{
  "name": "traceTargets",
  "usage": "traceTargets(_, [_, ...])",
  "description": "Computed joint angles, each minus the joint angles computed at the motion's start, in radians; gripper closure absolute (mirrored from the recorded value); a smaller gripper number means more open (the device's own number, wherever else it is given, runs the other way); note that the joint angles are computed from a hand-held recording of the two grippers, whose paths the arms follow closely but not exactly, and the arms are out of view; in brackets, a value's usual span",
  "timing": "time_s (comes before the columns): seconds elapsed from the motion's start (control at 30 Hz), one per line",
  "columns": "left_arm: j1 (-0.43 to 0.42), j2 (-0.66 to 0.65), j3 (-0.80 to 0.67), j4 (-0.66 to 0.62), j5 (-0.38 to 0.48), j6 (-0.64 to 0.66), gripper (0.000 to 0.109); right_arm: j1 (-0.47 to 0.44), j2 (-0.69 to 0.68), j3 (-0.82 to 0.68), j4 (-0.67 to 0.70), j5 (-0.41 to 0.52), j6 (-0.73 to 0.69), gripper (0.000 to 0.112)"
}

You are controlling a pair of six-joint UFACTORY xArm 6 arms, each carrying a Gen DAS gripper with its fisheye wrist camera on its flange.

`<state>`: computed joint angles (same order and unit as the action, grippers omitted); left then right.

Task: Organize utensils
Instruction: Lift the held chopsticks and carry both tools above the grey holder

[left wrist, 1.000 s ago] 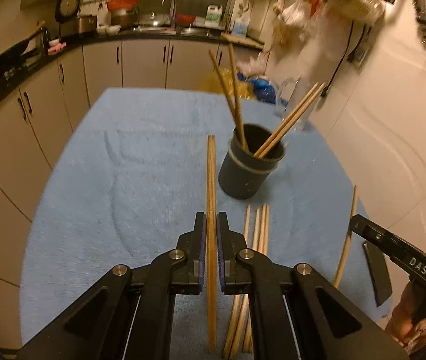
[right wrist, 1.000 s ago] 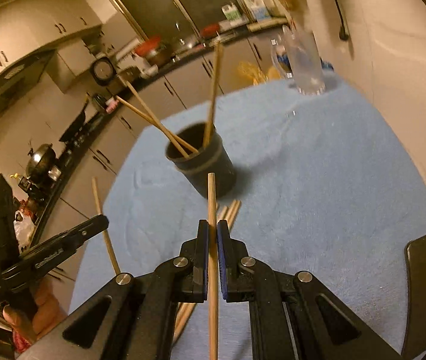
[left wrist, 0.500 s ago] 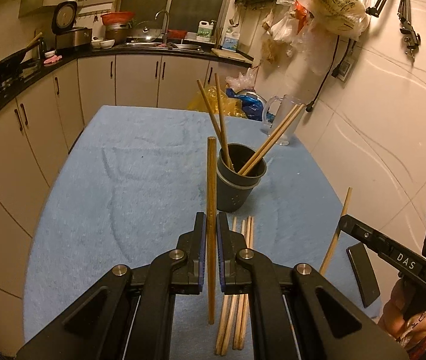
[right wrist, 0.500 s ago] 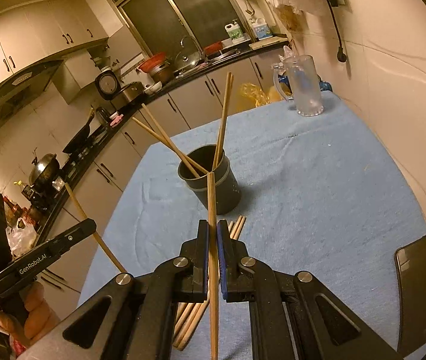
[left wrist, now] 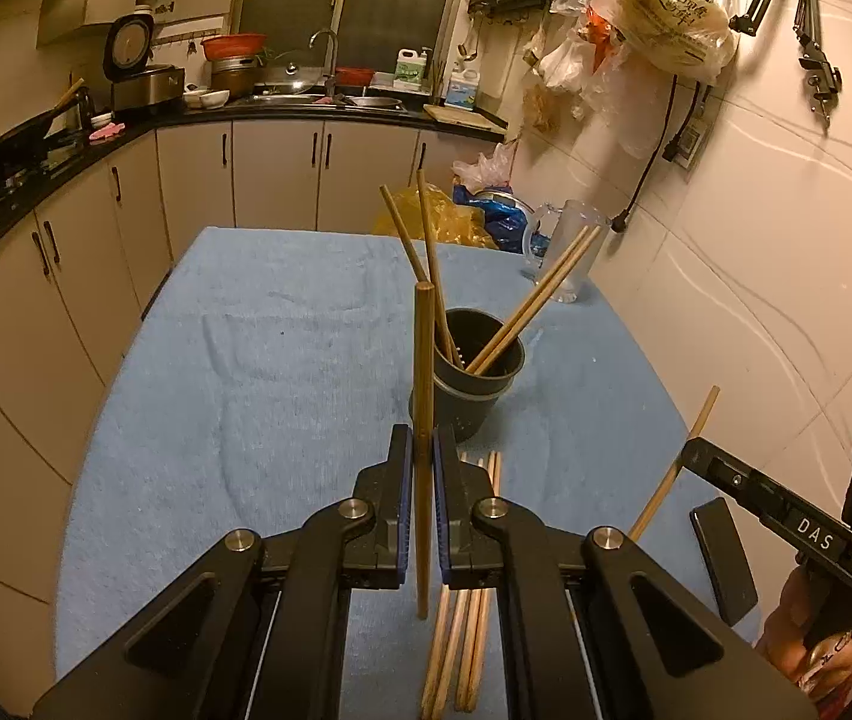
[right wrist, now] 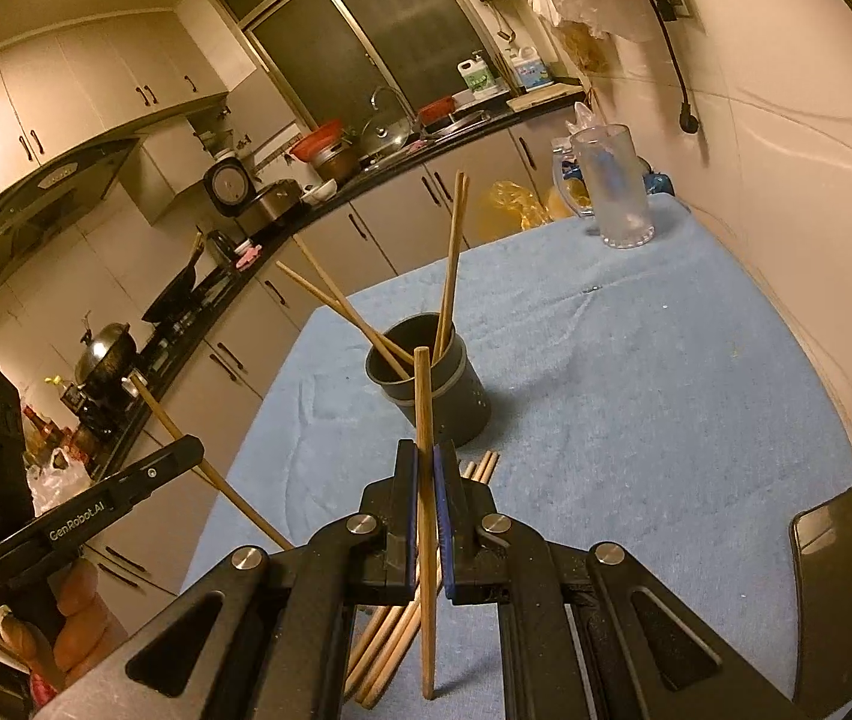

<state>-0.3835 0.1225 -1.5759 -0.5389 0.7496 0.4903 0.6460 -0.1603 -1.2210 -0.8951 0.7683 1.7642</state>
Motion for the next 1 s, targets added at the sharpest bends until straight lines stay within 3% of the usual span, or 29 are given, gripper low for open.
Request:
traceTargets(0.47, [-0.018, 0.028, -0.103, 0.043, 0.017, -0.063, 0.102, -0.026, -0.042, 0.002, -0.042, -0.032, -0.011, 0.106])
traceTargets(0.7, [-0.028, 0.106, -0.260, 0.073, 0.046, -0.130, 0.102, -0.064, -0.046, -0.035, -0.053, -0.051, -0.044, 0.106])
traceTargets(1.0, [-0.044, 0.302, -0.580, 0.100, 0.124, -0.219, 0.102, -0.131, -0.034, -0.093, -0.027, -0.075, -0.096, 0.106])
